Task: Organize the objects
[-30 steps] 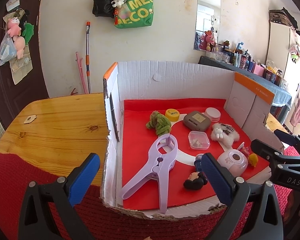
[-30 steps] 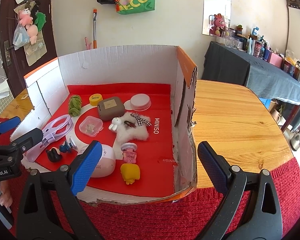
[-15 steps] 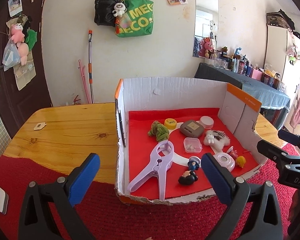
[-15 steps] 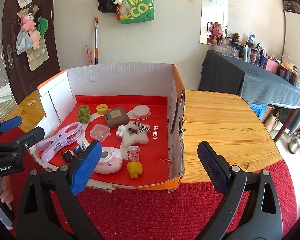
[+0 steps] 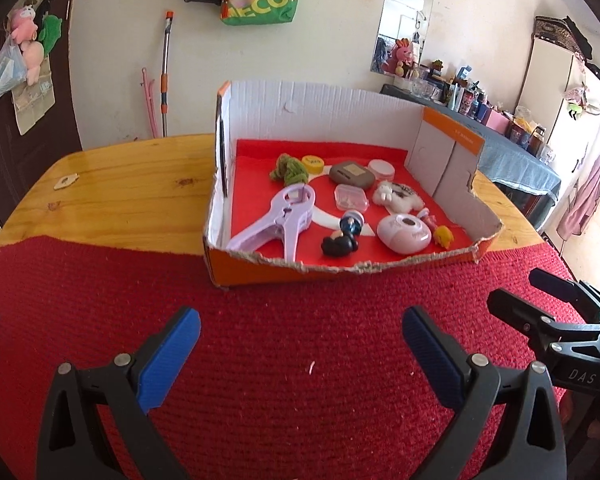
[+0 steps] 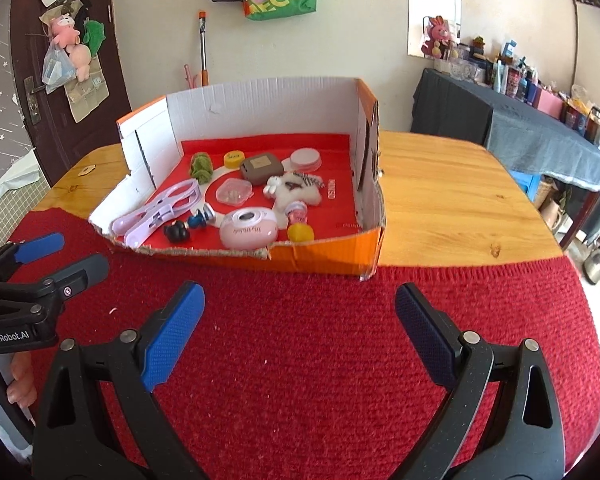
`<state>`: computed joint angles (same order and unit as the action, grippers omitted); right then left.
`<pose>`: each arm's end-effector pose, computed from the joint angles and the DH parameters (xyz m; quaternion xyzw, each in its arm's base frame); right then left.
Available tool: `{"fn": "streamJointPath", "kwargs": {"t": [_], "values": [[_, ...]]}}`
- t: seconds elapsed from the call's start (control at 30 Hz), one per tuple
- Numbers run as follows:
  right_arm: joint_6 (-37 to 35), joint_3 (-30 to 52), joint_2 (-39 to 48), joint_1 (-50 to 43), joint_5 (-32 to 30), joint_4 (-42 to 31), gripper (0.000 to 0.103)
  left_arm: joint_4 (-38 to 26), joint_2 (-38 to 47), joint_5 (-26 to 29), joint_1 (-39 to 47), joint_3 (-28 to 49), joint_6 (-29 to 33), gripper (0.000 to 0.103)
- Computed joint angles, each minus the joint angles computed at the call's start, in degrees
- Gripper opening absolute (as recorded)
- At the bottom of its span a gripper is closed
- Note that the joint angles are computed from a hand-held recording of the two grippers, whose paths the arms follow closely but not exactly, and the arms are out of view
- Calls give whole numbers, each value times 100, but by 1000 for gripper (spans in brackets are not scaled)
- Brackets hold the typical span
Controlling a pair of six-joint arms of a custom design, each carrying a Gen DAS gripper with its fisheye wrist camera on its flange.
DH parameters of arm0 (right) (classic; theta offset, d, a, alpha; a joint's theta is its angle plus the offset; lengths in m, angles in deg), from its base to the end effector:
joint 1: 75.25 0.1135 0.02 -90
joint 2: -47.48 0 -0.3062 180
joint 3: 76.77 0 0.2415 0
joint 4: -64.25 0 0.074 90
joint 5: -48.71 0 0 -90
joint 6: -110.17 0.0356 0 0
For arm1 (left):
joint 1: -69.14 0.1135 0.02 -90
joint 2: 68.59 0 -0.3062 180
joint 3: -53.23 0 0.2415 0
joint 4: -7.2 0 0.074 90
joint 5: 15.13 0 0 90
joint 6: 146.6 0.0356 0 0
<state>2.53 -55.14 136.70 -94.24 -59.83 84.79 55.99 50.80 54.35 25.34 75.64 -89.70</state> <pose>0.1751 -0.0483 0.1175 -0.0481 0.9191 0.0288 0.3901 0.1620 -0.1381 0.0606 0.0224 0.9212 -0.0880 0.3784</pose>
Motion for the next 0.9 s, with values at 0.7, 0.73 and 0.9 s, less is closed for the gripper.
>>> {"fn": "streamJointPath", "kwargs": {"t": [0.7,0.73,0.9], "values": [[317,123,1417,512,1291,619,103,-1273,666,-314,-108,842,-460,103],[311,136,1405,506,1281,593,103,-1263,671,-323,-116,837,-467,103],[323,136,1395,517,1283,583,103,-1263,671,-310,-86,845,-423,103]]}}
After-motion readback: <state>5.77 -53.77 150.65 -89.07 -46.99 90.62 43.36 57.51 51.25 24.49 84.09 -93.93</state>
